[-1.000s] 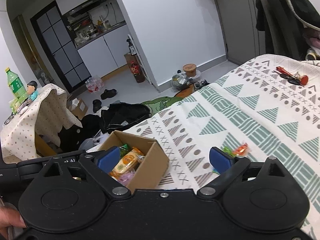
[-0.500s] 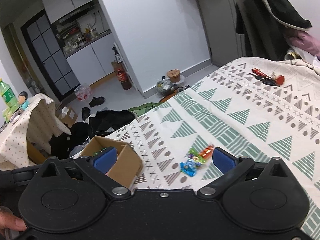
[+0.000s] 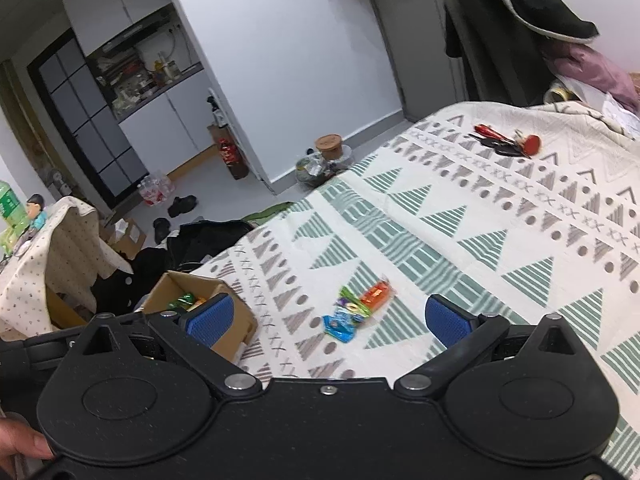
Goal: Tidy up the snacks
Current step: 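Move both open tools from the box to the blue and orange candies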
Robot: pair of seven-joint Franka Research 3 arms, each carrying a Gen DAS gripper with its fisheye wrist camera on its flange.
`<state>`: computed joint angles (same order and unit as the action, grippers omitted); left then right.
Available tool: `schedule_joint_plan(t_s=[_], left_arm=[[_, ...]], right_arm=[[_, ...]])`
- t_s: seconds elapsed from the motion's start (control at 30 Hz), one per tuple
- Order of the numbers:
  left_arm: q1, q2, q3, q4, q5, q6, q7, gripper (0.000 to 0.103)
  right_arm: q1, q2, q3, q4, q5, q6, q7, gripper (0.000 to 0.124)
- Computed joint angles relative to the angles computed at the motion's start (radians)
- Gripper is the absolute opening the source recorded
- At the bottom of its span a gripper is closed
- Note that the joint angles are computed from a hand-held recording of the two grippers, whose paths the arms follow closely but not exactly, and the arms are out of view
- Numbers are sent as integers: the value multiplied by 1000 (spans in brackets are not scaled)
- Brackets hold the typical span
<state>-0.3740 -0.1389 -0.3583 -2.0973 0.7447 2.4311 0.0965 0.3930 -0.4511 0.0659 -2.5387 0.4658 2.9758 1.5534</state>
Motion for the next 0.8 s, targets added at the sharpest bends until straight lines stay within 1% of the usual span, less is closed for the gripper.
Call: schedule_joint_plan(t_s=[0.17,0.27,0.37,0.43,0.6,0.67,0.8], left_arm=[[-5,29,5,14,-9,31,7,103],[-10,50,6,31,-8,22,14,103],[-14,67,13,39,-12,39,18,103],[-17,79,18,47,-17,42,32,103],[-20,112,33,65,-54,71,75,103],[-22,129,39,72,-65,104,115,103],[-26,162,48,91,-90,132,144,103]], right_arm=[[-60,3,28,-10,-41,-24,52,103],[-79,7,32,-14,-61,-29,75,103],[-86,16,26,-13,-71,-34,87,103],[-91,23,23,-11,-78,-41,93,103],[-131,43,44,-5,-114,-42,150,103],[-139,55,43,1,-126,-49,163,103],[-167,76,58,10,-155,-59,225,103]])
